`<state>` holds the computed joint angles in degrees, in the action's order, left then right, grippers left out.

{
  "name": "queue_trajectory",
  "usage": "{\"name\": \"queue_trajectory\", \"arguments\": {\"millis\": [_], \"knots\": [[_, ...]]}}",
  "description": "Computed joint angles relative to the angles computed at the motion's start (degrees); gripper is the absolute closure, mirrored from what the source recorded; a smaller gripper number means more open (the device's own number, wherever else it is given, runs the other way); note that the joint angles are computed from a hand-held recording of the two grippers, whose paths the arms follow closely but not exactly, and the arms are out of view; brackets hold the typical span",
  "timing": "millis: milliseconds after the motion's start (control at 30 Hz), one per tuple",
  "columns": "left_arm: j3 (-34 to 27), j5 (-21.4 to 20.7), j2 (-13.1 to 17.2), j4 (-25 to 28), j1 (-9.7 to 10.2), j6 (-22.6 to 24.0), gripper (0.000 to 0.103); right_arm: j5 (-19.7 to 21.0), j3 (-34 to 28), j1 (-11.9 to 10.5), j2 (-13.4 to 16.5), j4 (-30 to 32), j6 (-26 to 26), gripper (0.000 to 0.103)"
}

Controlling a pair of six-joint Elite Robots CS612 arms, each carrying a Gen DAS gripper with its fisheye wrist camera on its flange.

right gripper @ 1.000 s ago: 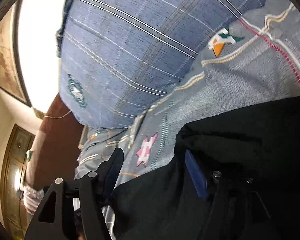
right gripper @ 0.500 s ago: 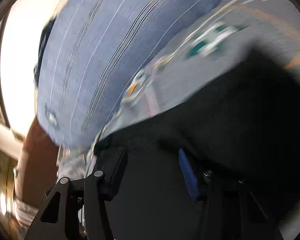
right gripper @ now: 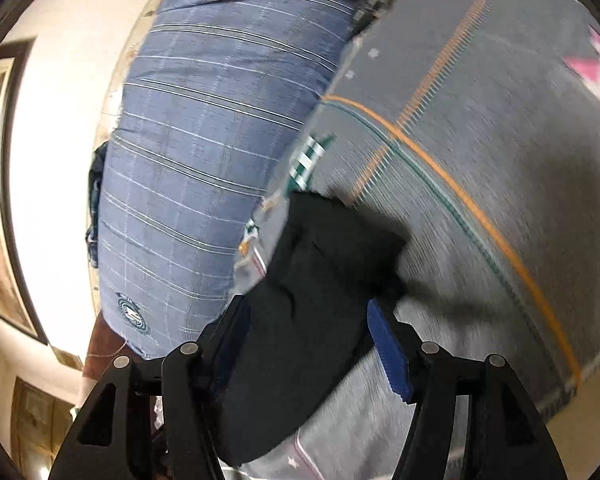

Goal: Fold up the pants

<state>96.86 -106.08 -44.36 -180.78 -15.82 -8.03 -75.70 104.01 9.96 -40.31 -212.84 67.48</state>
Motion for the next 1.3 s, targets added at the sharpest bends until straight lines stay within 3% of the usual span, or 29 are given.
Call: {"name": "queue_trajectory", "arguments": {"millis": [100,167,233,533,567,633,700,767,967,1133,1300], "knots": [[-0.32,-2.31,-0.52,2.81,-1.83,4.42,0.089,0.5,0.47,0.32,0.35,0.85,2.91,0.039],[-0.51,-2.68,-0.7,4.16,-2.84,5.17,0.055,0.3,0.19,0.44,0.44,2.89,3.15,0.039],[-0.99,-3.45,-0.44,4.14,-3.71,4.78,0.045,-0.65,-0.37,0.53,0.66,5.33,3.62,0.039],[-7.7,-2.67,1.59,13.52,-7.97,8.89,0.045,-5.55,-4.66,1.33,2.98,4.4,3.03,0.039],[-8.32,-2.3,1.75,14.31,-8.34,9.3,0.045,-5.8,-5.06,1.32,3.15,4.32,2.79,0.045],[-9.45,-2.28,2.17,15.42,-9.02,9.9,0.045,-5.58,-5.97,1.15,3.63,4.64,2.14,0.073],[-9.78,-2.69,2.34,15.57,-9.28,9.98,0.045,-2.96,-6.72,0.57,4.75,2.64,3.41,0.081],[-9.67,-3.03,2.38,15.58,-9.22,10.23,0.045,-2.96,-7.01,0.68,4.75,2.24,1.79,0.084],[-9.77,-3.68,2.54,16.63,-7.71,7.47,0.045,-2.07,-9.11,2.28,4.04,0.99,-10.84,0.089],[-9.15,-4.87,2.08,15.23,-5.61,4.1,0.045,1.09,-11.75,4.11,3.92,6.12,-19.95,0.09],[-7.42,-7.46,1.5,12.66,-2.98,0.69,0.045,5.81,-15.4,6.1,5.05,12.48,-25.18,0.091]]}}
